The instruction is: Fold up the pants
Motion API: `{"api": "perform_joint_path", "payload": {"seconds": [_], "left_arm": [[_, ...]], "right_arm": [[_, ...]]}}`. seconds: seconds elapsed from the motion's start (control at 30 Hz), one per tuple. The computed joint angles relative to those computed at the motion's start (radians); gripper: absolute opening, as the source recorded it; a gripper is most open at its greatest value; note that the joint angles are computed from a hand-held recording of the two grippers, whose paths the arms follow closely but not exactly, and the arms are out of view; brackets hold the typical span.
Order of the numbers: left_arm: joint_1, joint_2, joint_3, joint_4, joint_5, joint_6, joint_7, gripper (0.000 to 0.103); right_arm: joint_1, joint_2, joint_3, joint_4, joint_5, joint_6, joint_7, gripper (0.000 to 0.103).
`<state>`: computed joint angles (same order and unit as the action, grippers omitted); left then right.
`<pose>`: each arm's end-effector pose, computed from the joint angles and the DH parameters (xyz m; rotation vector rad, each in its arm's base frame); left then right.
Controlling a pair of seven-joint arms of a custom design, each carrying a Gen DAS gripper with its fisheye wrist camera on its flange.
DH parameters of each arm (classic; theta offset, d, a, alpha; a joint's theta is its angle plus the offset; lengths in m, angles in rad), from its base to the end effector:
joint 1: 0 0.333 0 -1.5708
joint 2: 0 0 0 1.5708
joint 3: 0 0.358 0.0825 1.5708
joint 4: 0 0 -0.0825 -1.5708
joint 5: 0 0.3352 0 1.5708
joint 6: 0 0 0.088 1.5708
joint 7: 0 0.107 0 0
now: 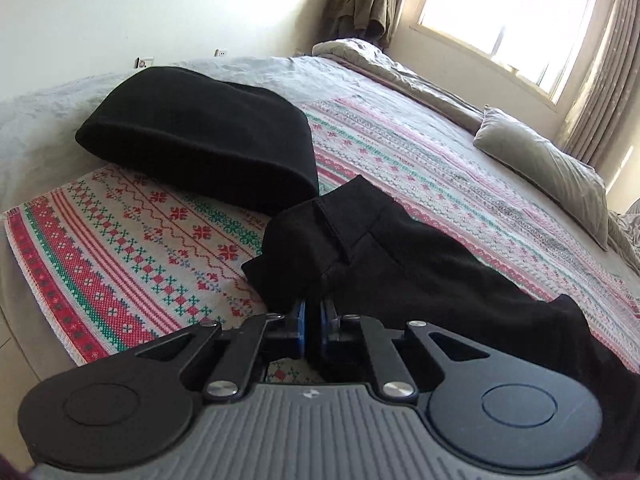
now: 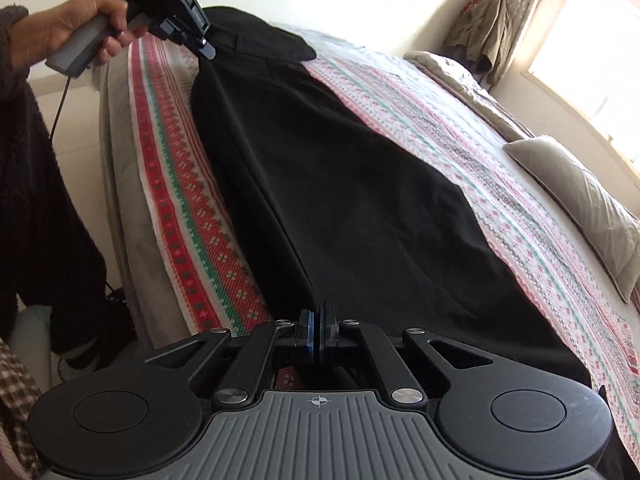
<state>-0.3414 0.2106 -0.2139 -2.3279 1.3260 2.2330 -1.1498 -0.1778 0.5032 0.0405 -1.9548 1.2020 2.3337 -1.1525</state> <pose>0.4278 -0.2288 0.3220 -2.2959 0.5099 -0.6053 0.5991 -0.0694 0.2892 -2.3822 -0.0869 -0.4991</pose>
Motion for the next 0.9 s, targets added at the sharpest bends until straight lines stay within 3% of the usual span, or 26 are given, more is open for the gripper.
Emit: {"api": "perform_joint_path", "payload": {"seconds": [0.17, 0.23, 0.27, 0.37, 0.4, 0.43, 0.5, 0.63, 0.7, 0.9], "left_arm": [[0.016, -0.001, 0.002, -0.018, -0.016, 0.059, 0.004, 0.025], [0.026, 0.01, 0.005, -0.014, -0.039, 0.091, 0.03, 0.031], [0.025, 0.014, 0.005, -0.01, -0.055, 0.089, 0.039, 0.039], [-0.001, 0.009, -0.003, 0.009, -0.122, 0.007, 0.068, 0.063], [-0.018, 0.007, -0.009, 0.02, -0.138, -0.045, 0.078, 0.069], [-0.037, 0.007, -0.016, 0.035, -0.149, -0.104, 0.093, 0.072], [-0.067, 0.009, -0.025, 0.062, -0.148, -0.198, 0.113, 0.082], [-0.099, 0.029, -0.033, 0.124, -0.083, -0.27, 0.159, 0.091], [-0.102, 0.048, -0.029, 0.151, -0.021, -0.242, 0.182, 0.099], [-0.082, 0.147, 0.002, 0.278, 0.13, -0.028, 0.27, 0.103]], "right_arm": [[-0.003, -0.004, -0.017, 0.013, -0.055, -0.022, 0.076, 0.0], [0.007, 0.001, -0.021, 0.018, -0.081, -0.01, 0.118, 0.001], [0.014, 0.005, -0.023, 0.017, -0.094, 0.005, 0.135, 0.004], [0.013, 0.011, -0.026, 0.036, -0.141, 0.001, 0.191, 0.011], [0.013, 0.011, -0.031, 0.052, -0.167, -0.016, 0.241, 0.018], [0.01, 0.016, -0.039, 0.077, -0.194, -0.046, 0.312, 0.023], [-0.013, 0.032, -0.043, 0.137, -0.222, -0.12, 0.429, 0.049], [-0.052, 0.05, -0.023, 0.197, -0.151, -0.129, 0.52, 0.059], [-0.059, 0.058, -0.013, 0.212, -0.092, -0.081, 0.552, 0.069], [-0.058, 0.125, 0.006, 0.31, 0.008, 0.099, 0.658, 0.073]]}}
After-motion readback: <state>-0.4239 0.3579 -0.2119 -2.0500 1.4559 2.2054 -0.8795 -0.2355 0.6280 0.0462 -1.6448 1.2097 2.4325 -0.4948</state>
